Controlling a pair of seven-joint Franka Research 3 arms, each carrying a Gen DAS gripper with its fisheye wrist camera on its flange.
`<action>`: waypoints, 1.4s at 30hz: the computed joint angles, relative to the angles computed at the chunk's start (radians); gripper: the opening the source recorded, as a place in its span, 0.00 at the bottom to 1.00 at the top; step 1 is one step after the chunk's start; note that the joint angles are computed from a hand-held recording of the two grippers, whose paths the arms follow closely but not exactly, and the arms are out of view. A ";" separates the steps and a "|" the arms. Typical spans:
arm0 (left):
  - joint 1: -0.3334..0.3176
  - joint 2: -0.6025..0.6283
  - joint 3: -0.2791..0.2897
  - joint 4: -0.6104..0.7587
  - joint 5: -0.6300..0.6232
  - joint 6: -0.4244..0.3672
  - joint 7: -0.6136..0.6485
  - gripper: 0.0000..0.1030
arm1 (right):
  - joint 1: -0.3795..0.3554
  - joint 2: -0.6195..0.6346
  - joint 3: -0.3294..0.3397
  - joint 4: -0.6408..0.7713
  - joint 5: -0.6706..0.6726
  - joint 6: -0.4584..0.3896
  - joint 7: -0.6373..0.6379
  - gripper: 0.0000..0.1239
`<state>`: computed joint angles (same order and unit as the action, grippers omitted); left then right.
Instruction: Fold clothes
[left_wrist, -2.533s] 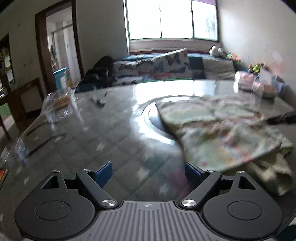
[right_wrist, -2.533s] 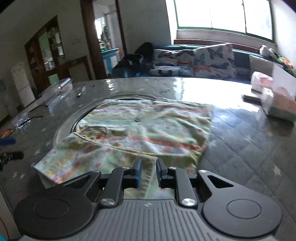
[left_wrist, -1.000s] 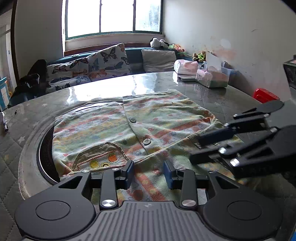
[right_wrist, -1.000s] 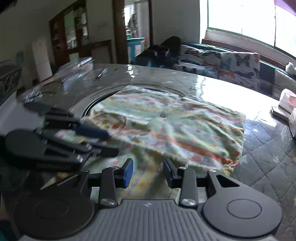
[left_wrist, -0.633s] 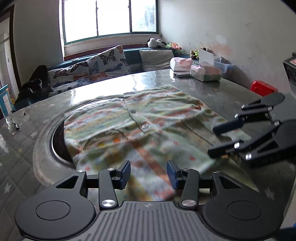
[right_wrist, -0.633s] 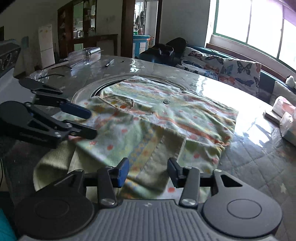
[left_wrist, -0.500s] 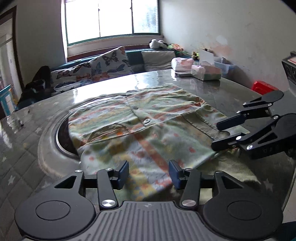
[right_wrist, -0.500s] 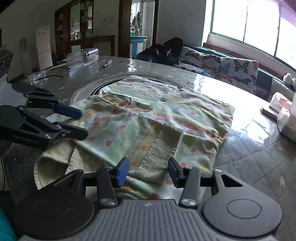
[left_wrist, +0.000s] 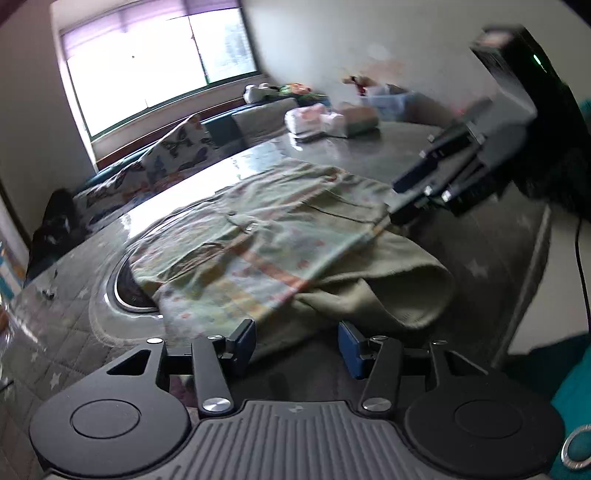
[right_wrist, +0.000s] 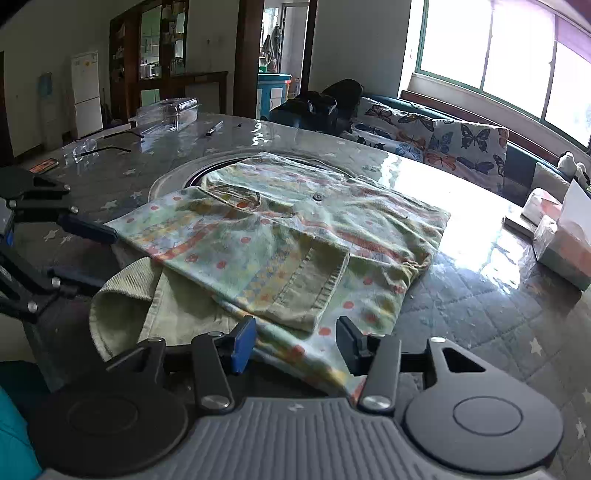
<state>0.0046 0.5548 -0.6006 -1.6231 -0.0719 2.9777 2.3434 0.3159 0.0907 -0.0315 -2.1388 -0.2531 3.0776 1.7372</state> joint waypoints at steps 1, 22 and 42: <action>0.002 0.001 -0.006 -0.006 0.005 0.007 0.011 0.51 | 0.000 -0.004 -0.001 -0.005 -0.001 0.000 0.001 0.40; 0.123 0.164 -0.236 0.054 0.131 0.066 0.092 0.18 | -0.043 -0.056 0.056 -0.074 0.053 -0.007 -0.106 0.45; -0.035 0.211 -0.078 0.360 -0.148 -0.123 0.010 0.12 | -0.242 0.115 0.368 0.108 0.586 0.064 -0.617 0.18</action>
<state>-0.0305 0.7659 -0.6791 -1.2628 -0.2201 2.8546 2.3531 0.0738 0.2053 0.3361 -2.0310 0.3328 3.1417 1.1198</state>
